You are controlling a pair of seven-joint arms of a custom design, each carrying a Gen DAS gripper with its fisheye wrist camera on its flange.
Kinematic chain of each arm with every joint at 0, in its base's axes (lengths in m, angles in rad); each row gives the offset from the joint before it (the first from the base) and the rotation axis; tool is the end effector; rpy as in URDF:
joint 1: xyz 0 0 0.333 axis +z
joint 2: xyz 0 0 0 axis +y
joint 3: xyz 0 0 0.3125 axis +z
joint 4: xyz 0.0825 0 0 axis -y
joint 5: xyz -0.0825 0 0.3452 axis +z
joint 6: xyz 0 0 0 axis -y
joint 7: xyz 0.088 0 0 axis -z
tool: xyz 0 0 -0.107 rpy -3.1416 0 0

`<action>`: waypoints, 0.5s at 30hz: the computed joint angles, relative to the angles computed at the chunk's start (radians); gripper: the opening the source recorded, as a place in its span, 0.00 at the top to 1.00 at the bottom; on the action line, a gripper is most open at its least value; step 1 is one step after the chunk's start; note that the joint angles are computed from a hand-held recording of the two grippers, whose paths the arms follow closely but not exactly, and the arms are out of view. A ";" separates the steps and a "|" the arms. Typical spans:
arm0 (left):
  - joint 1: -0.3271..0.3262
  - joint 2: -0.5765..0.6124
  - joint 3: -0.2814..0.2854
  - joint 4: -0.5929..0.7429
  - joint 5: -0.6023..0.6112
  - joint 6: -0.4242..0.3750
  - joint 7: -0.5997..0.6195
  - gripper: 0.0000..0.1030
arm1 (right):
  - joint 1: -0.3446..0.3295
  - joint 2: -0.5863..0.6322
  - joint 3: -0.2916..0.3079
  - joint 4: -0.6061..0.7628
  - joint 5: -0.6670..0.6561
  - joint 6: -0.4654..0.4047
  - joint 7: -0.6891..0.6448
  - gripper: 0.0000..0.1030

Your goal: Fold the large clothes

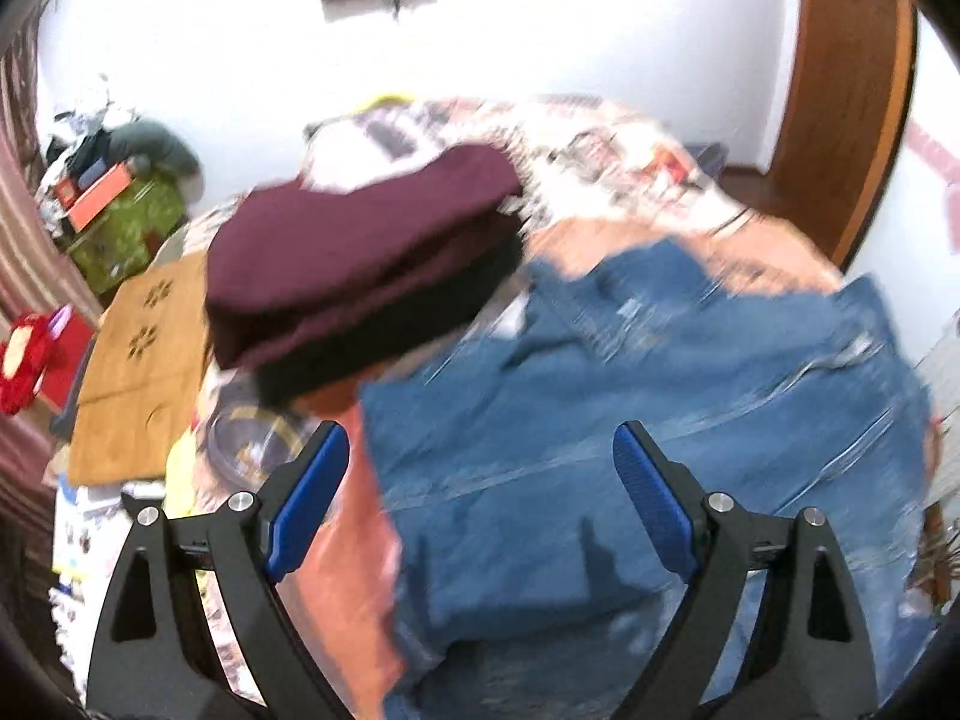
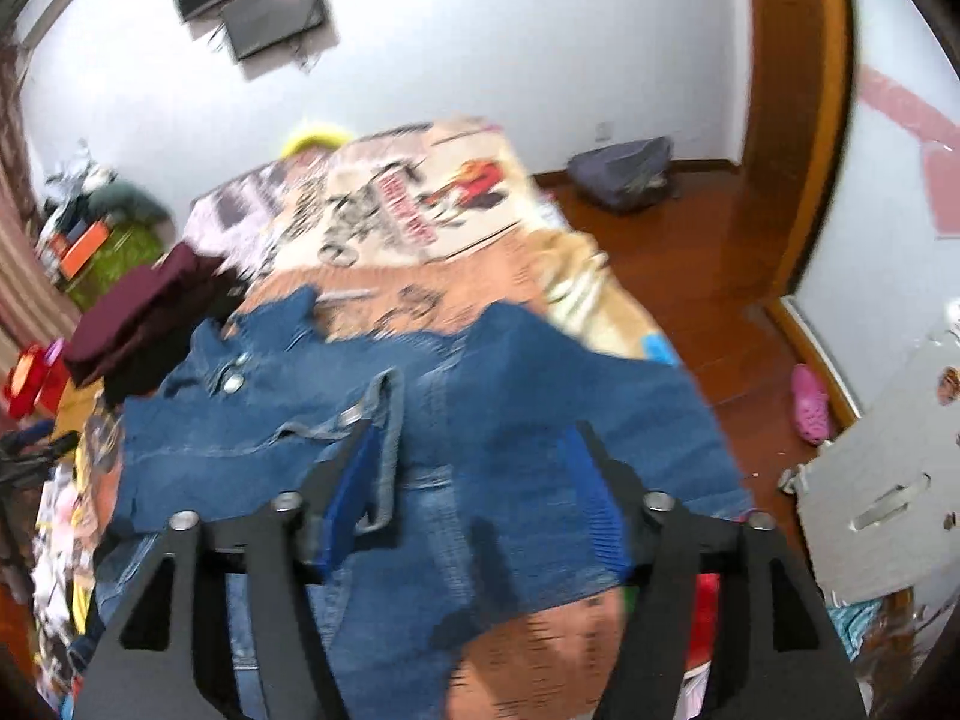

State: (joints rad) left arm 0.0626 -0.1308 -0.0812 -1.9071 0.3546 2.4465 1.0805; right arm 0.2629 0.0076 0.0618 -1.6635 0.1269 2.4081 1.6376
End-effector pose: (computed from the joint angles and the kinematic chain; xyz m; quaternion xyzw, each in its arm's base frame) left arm 0.5312 -0.0124 0.6345 -0.7439 0.5638 -0.1994 0.2983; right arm 0.5435 0.1836 0.6724 -0.7200 0.5909 -0.1527 0.3304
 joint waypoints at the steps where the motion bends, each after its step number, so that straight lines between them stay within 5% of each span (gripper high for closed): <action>1: -0.007 0.015 -0.003 0.027 -0.018 0.010 0.008 0.13 | -0.005 -0.003 -0.005 -0.006 0.005 0.004 0.004 0.34; 15: -0.090 0.201 -0.050 0.189 -0.182 0.014 0.092 0.13 | -0.101 -0.011 -0.061 -0.156 0.292 -0.064 0.004 0.33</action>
State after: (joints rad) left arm -0.0271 0.0698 -0.1317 -1.7177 0.1721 2.4607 1.1720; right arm 0.1619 -0.0037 0.0005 -1.8198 0.4185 2.3443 1.6413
